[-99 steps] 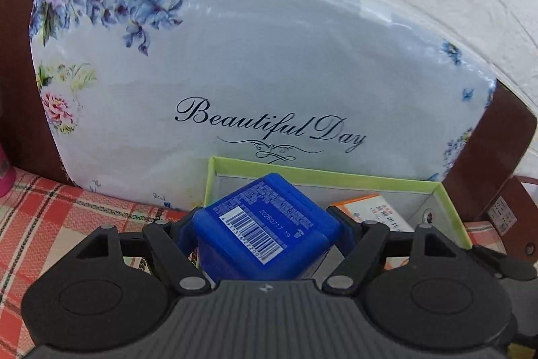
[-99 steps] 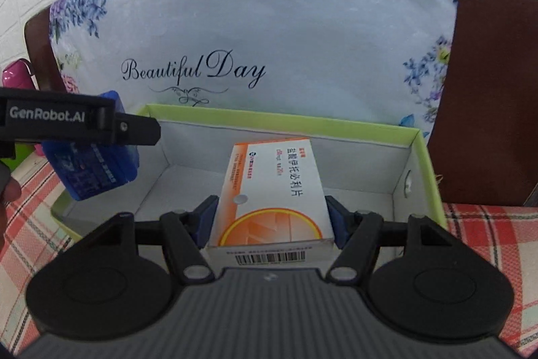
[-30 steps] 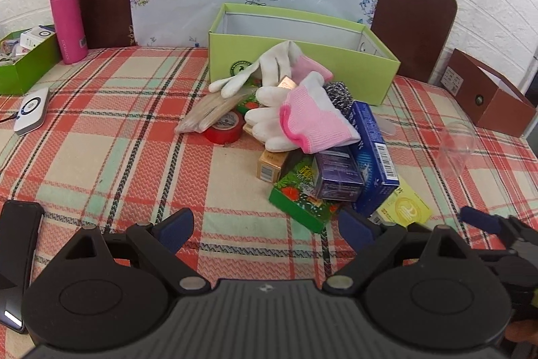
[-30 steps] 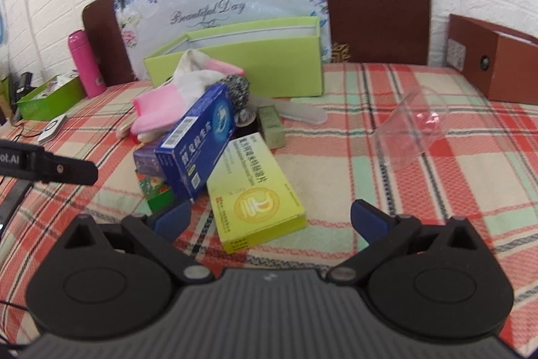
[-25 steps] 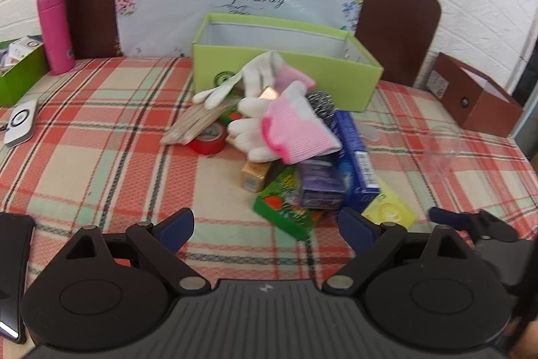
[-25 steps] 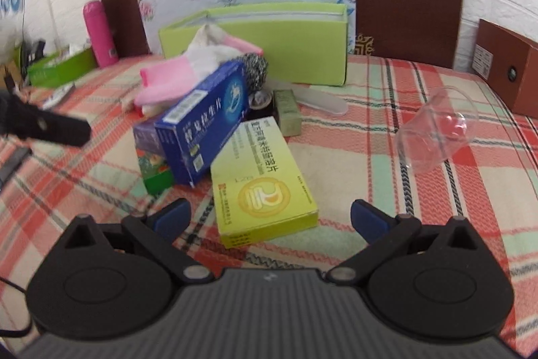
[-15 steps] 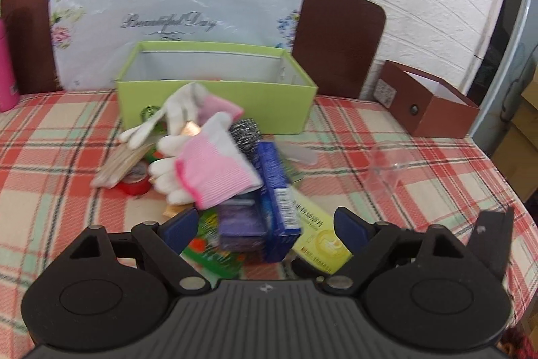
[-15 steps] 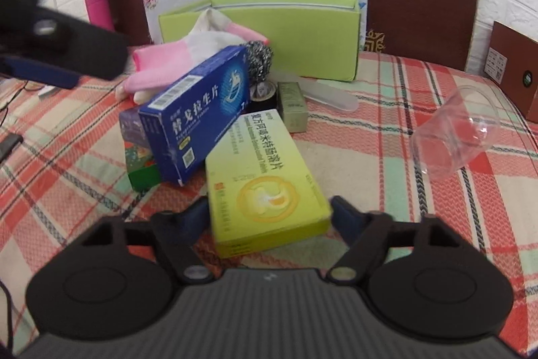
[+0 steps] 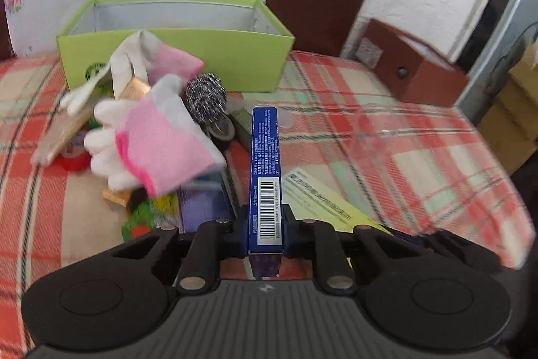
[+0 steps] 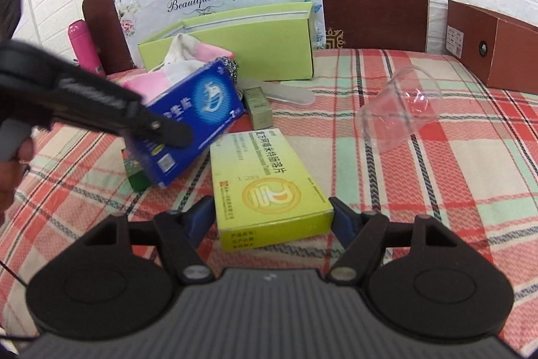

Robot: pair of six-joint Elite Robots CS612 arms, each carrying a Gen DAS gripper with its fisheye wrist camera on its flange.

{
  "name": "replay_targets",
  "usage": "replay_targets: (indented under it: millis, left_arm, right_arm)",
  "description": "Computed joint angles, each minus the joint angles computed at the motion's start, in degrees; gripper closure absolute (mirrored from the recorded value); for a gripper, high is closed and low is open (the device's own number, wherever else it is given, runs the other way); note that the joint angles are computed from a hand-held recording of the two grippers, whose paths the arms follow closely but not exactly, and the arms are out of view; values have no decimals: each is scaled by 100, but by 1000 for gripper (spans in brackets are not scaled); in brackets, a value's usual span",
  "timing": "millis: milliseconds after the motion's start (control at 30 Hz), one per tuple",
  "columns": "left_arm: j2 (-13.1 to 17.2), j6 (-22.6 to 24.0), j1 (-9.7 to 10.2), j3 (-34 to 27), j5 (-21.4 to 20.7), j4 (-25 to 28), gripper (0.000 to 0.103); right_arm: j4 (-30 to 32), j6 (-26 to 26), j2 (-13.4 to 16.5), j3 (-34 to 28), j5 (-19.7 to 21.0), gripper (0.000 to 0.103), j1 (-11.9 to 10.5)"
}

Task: Organize objects
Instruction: 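Grasp the tall blue box with the left tool while the right tool grasps the yellow medicine box, then lift the tall blue box with the left tool while the right tool lifts the yellow box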

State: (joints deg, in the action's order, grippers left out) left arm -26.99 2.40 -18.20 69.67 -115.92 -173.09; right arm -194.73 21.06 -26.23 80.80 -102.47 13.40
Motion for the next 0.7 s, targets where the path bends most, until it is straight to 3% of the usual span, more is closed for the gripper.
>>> replay_targets:
  millis: [67,233,367,533,567,600,667,700]
  left_arm:
    - [-122,-41,106,248,-236,-145,85]
    - [-266,-535,390,660,-301,-525,85]
    - [-246,-898,401,711,752,-567,85]
    - [-148,-1203,494,565,867,-506,69]
    - [-164,-1164,494,591,929,-580,61]
    - [-202,-1172,484,651,1047,-660,45]
    - [-257,-1136,444,775,1293,-954,32]
    - [-250,-1039,425,807,1345,-1147,30]
  right_arm:
    - [-56,119,-93,158,173,31,-16]
    - [-56,57,-269,417,481,31,33]
    - [139,17,-324,456,655,31,84]
    - [258,-94,-338,435,750,28,119]
    - [233,-106,-336,428,689,23,132]
    - [214,-123,-336,420,623,21,139]
    - [206,-215,-323,369,567,20,144]
    - [232,-258,-315,330,522,20,146]
